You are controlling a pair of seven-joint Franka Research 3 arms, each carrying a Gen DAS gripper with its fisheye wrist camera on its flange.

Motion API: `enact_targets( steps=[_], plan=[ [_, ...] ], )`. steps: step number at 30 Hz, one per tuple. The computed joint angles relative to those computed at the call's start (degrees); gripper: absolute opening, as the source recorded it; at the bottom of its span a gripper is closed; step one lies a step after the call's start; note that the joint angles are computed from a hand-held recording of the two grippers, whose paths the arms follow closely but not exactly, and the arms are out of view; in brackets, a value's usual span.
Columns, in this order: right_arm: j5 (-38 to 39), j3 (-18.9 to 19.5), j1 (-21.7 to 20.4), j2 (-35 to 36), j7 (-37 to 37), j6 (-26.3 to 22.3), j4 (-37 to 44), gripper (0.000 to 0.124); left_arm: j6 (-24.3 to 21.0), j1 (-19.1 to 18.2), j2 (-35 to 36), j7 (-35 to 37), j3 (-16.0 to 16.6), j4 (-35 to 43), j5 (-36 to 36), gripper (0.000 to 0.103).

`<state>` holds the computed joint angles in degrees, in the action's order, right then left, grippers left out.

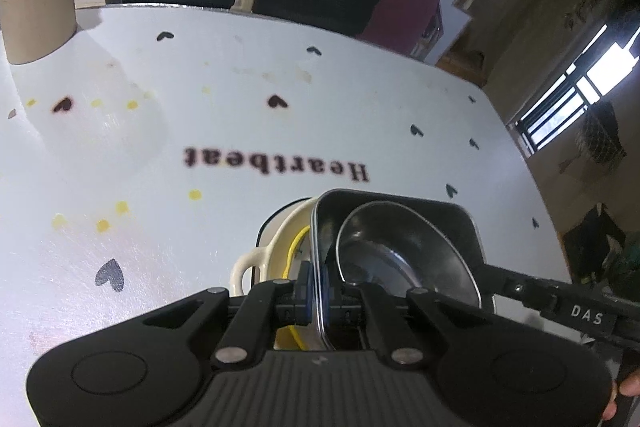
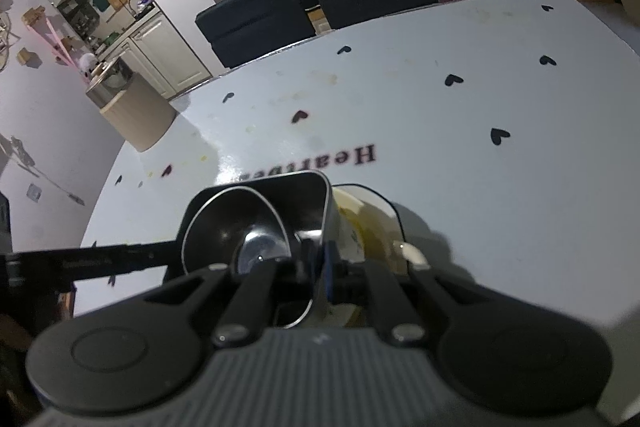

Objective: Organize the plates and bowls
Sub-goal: 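Lower the steel stack into the cream bowl stack with both grippers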

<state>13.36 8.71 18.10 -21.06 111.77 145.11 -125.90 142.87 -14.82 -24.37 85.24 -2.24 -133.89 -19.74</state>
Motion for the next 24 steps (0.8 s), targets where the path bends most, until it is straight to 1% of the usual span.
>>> enact_targets(
  steps=[10,24],
  plan=[
    [-0.57,-0.28,-0.24,1.09,0.03,-2.99,1.17,0.006,-1.56,0.38,1.51,0.49,-0.80,1.08,1.37,0.004],
    [-0.67,-0.40,0.05,2.68,0.02,-4.92,2.74,0.006,-2.78,1.14,2.26,0.82,-1.34,1.56,2.66,0.004]
  ],
)
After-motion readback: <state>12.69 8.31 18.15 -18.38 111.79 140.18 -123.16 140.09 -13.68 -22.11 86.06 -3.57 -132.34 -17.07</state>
